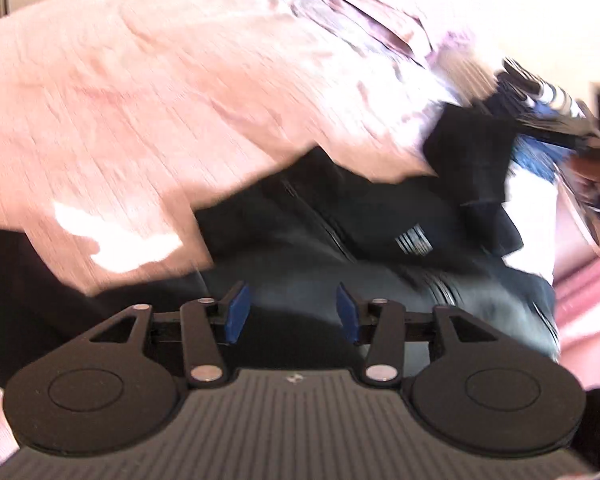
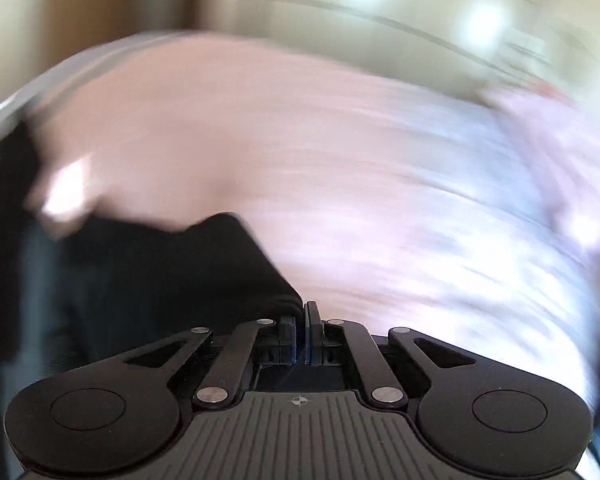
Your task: Fold clothes
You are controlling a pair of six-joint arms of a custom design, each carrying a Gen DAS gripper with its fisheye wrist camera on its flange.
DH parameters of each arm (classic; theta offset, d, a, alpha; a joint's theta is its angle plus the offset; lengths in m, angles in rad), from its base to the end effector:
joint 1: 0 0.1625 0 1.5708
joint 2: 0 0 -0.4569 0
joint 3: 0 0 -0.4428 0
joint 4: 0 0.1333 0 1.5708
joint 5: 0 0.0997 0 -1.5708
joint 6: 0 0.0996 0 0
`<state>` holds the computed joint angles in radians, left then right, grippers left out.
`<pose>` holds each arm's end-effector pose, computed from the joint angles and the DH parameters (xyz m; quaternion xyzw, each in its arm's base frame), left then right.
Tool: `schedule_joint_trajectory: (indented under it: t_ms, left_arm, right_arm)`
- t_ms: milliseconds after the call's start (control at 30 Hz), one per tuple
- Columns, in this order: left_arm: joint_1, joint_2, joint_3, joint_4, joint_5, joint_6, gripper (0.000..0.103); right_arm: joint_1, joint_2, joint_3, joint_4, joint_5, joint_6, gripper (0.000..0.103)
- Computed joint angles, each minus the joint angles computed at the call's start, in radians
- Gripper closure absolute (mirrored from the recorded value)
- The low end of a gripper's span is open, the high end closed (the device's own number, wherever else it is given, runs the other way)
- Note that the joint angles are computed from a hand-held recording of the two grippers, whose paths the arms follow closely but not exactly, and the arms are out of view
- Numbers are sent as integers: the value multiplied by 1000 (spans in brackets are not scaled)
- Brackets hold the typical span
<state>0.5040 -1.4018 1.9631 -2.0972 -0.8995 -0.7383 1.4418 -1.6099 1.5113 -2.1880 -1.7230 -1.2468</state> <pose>-0.3861 -0.4359 0.2958 0.1600 0.9304 -0.2483 0.2170 0.0448 -0.5732 0.6538 0.4726 -0.8059 0.2246 0.2768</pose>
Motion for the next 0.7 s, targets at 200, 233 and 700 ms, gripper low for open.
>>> schedule_joint_trajectory:
  t_ms: [200, 233, 700]
  left_arm:
    - [89, 97, -98, 25, 68, 29, 44]
    - [106, 116, -112, 27, 72, 32, 44]
    - [246, 232, -125, -76, -82, 14, 93]
  right_arm:
    - [-49, 136, -225, -232, -266, 246, 79]
    - [-47, 118, -195, -213, -227, 216, 67]
    - [54, 412, -92, 656, -23, 199, 55]
